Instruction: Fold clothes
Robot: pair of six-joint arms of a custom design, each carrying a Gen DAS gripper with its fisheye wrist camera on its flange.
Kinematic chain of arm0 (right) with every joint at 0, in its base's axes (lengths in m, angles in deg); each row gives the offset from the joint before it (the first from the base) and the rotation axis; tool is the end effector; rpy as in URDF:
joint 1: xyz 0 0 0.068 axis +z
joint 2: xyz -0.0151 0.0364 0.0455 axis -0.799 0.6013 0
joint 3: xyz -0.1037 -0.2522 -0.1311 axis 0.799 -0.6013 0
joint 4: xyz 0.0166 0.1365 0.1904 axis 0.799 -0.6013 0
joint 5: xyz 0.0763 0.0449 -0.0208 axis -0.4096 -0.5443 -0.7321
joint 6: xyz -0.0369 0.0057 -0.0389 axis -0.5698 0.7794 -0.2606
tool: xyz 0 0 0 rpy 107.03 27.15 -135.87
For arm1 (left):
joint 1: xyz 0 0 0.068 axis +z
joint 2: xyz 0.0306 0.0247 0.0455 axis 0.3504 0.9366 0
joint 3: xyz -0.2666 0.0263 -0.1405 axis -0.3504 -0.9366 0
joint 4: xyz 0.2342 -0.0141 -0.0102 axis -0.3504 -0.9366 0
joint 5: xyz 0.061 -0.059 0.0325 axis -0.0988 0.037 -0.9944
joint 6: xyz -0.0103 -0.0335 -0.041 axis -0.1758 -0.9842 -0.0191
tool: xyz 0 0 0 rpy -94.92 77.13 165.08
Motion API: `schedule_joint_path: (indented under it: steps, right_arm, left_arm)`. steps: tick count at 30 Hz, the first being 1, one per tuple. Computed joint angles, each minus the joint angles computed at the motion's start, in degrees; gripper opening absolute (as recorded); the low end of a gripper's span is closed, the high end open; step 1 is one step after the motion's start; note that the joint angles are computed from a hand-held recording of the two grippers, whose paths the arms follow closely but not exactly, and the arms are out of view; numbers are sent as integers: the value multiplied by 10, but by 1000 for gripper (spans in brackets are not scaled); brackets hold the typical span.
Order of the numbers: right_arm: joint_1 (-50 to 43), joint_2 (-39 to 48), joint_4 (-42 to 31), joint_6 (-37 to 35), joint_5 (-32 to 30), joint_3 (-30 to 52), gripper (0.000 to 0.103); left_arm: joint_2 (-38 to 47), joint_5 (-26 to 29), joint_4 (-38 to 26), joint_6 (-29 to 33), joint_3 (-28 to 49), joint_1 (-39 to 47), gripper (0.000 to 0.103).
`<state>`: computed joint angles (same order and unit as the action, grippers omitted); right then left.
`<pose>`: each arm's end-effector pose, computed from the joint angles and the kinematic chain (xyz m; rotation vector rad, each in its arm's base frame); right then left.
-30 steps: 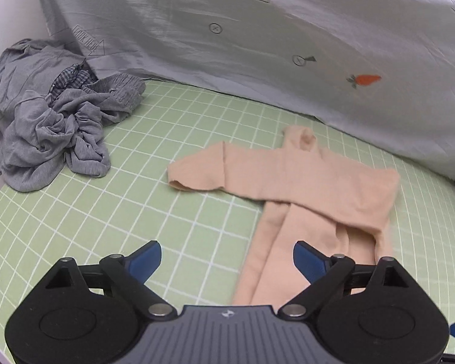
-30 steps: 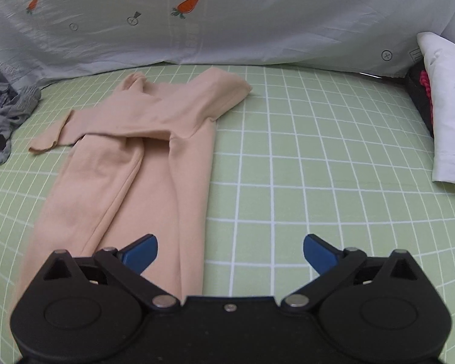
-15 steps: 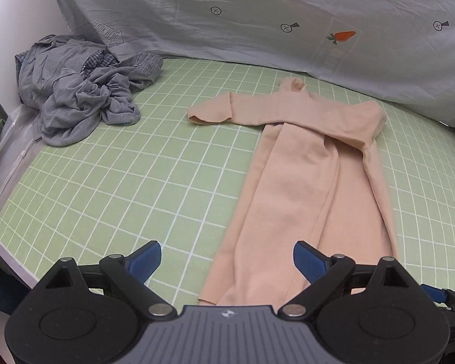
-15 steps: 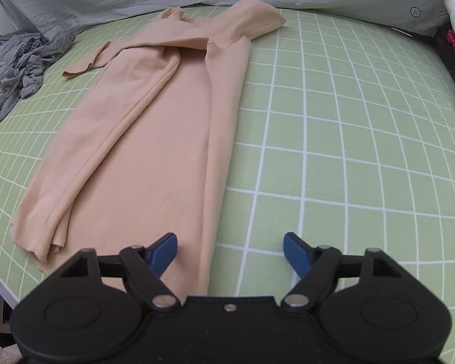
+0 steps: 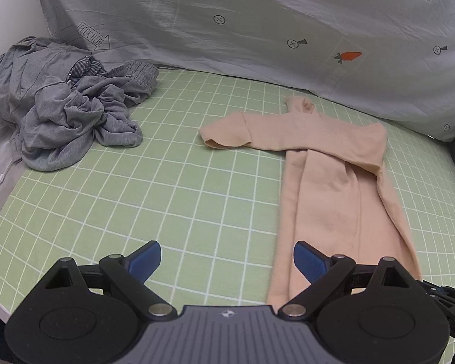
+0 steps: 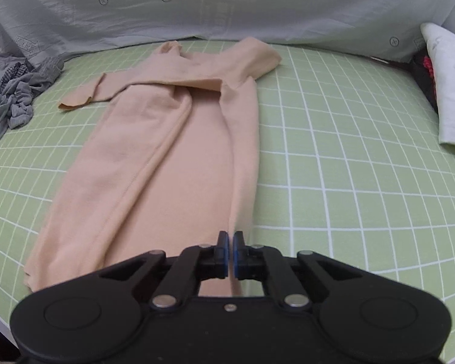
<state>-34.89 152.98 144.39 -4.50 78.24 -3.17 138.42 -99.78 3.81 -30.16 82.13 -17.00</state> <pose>0.2174 0.0643 0.0389 0.0411 2.5009 0.0135 0.2395 -0.1683 0.1066 -0.1149 2.4975 -0.0715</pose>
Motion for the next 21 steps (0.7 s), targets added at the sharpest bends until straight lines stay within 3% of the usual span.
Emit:
schedule_joint_path:
  steps: [3, 8, 12, 15, 18, 21]
  right_arm:
    - [75, -31, -30, 70, 44, 22, 3]
    - [144, 13, -98, 166, 64, 114, 4]
    - [168, 75, -115, 232, 60, 155, 15]
    - [184, 55, -127, 270, 71, 140, 34]
    - [195, 28, -91, 314, 103, 97, 39]
    - [184, 22, -115, 321, 96, 94, 43]
  left_arm:
    - [-10, 37, 45, 55, -24, 56, 94]
    - [-4, 100, 87, 140, -44, 131, 94]
    - [2, 139, 103, 182, -58, 167, 94]
    - [3, 155, 110, 196, -64, 184, 94]
    - [2, 164, 112, 194, -66, 191, 94]
    - [4, 166, 107, 186, -63, 187, 94]
